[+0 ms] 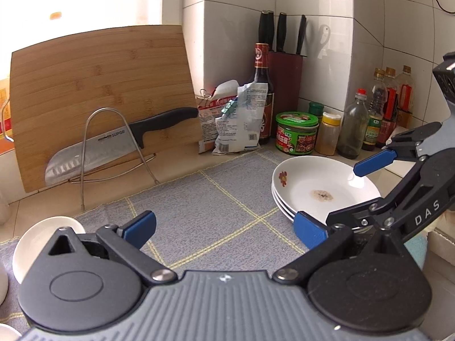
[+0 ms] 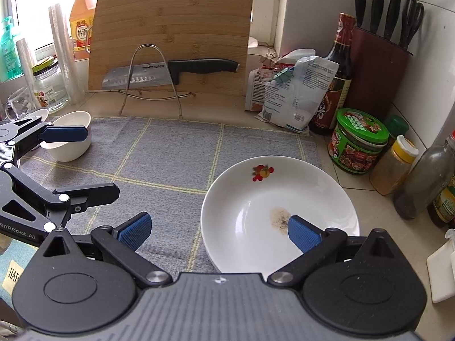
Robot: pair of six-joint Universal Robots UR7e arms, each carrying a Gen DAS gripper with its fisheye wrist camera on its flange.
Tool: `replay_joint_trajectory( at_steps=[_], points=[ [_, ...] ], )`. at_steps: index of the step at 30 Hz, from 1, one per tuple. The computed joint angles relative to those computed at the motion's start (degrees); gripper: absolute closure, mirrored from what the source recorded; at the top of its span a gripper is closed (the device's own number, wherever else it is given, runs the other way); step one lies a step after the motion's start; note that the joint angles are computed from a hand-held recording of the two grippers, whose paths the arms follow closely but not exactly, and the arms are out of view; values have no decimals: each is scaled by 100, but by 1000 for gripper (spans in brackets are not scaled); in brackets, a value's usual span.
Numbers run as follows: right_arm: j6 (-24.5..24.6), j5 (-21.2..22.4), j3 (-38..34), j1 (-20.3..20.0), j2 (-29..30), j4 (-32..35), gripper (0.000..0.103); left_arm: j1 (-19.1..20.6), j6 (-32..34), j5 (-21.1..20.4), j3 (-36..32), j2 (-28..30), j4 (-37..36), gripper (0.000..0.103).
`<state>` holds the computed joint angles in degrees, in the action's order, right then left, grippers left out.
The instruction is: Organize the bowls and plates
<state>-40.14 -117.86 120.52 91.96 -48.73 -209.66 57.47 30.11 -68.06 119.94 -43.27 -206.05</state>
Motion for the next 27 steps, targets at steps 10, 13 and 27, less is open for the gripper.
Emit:
replay_joint_trajectory(
  at_steps=[10,13,27],
  points=[
    [-894,1170,-252,-106,71,759,0,-449,-739,1571,646,-333,-559,1],
    [-1144,1517,-291,-166,58,1161,0,-555,-1184,2068,808,-518,-287,1],
    [-1751,1480,-439,355,793,1042,0,-3,-1013,2140,1311,-1766,407,1]
  ],
)
